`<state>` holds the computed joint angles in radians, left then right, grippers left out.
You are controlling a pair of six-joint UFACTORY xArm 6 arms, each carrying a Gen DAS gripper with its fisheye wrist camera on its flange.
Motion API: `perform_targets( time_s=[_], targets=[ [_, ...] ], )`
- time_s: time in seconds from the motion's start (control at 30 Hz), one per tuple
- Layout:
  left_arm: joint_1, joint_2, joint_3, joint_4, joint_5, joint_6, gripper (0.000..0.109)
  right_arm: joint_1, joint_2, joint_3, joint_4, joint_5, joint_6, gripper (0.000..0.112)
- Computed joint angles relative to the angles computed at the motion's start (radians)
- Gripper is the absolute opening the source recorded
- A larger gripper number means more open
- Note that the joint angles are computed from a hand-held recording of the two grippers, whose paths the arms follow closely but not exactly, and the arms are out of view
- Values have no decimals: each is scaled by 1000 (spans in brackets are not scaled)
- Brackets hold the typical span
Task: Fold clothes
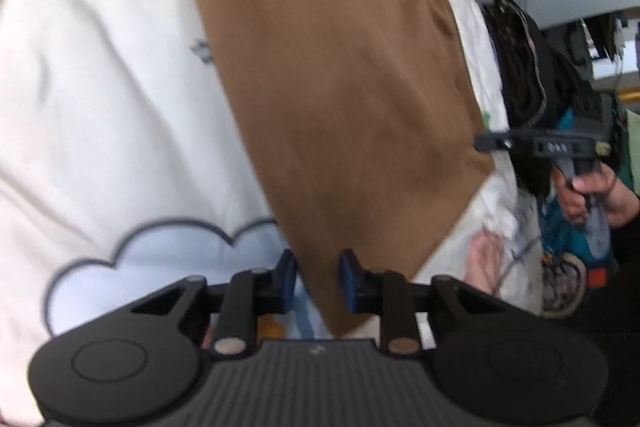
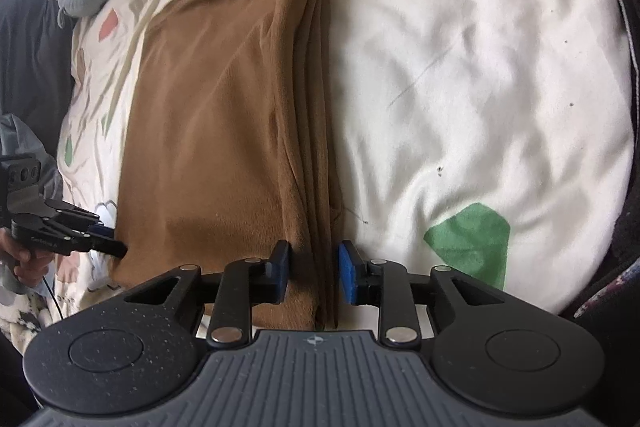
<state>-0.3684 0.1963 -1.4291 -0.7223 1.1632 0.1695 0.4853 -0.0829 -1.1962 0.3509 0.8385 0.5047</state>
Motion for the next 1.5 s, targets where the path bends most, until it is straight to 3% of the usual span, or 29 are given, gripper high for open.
perform_targets(
  time_s=[0.3,0.47,0.57,0.63,0.83,1.03,1.17,1.33,1.5],
  targets=[
    [46,26,5,-142,116,122,25,-6,53,-79,-18,90,30,35],
    [70,11,69,-254,51,126,25,-11,91,-146,-46,163,68,42],
    [74,-11,122,-324,-3,117,26,-14,114,-202,-88,228,94,55],
    [80,-23,155,-373,-35,96,26,-15,119,-214,-93,249,101,57],
    [46,-58,227,-471,-128,65,26,-24,128,-189,-45,206,56,63],
    [17,-82,249,-462,-169,46,23,-24,110,-152,9,159,-27,62],
    [8,-90,260,-452,-184,36,19,-26,71,-81,128,78,-102,58],
    [-15,-88,240,-401,-222,-9,16,-22,8,18,166,10,-93,58],
    [-21,-122,264,-371,-245,-61,12,-30,47,-29,208,58,-151,55]
  ],
)
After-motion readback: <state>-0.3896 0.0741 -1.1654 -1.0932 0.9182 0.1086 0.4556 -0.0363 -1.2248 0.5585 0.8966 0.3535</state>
